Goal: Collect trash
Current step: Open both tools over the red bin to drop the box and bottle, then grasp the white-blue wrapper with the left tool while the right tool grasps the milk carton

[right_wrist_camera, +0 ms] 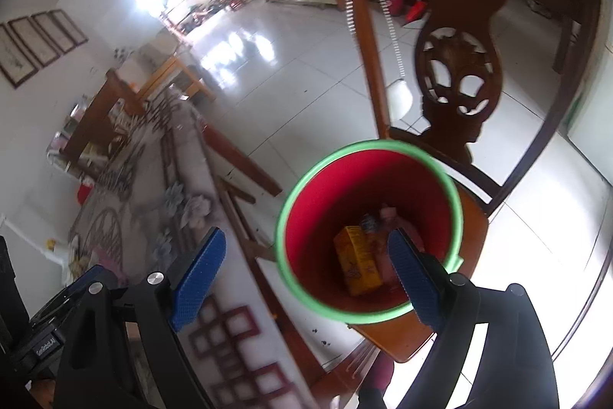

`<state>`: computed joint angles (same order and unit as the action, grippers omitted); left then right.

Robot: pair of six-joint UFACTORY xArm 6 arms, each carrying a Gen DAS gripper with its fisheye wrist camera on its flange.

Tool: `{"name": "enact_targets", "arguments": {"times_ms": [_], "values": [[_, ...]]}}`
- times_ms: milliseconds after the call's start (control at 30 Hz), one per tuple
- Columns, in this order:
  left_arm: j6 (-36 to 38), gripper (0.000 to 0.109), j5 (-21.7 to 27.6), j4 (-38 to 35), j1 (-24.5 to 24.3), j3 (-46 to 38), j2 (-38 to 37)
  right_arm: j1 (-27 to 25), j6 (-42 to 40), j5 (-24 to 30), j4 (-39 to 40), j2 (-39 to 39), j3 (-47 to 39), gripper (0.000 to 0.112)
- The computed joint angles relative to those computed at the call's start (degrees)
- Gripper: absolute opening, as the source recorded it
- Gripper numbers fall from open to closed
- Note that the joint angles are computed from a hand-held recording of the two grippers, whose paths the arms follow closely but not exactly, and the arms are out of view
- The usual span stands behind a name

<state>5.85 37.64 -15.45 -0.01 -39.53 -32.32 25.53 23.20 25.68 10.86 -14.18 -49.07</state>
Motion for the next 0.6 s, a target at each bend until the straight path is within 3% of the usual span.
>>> {"name": "enact_targets", "arguments": {"times_ms": [133,367,600], "values": [[1.01,0.075,1.48,0.56,8.00,2.46,-3.84,3.43,1.26,1.15,-2.75,2.12,-3.05,0.083],[5.48,0.075,4.55,-0.02,26.97,6.25,-9.33,10.20,4.67,2.94,-7.67,7.38,-9.41,0.084],[19.05,0.075,7.55,-5.24,47.33,6.13,-9.58,18.42,10.41,3.66,-13.75,12.83,-16.70,0.084]]}}
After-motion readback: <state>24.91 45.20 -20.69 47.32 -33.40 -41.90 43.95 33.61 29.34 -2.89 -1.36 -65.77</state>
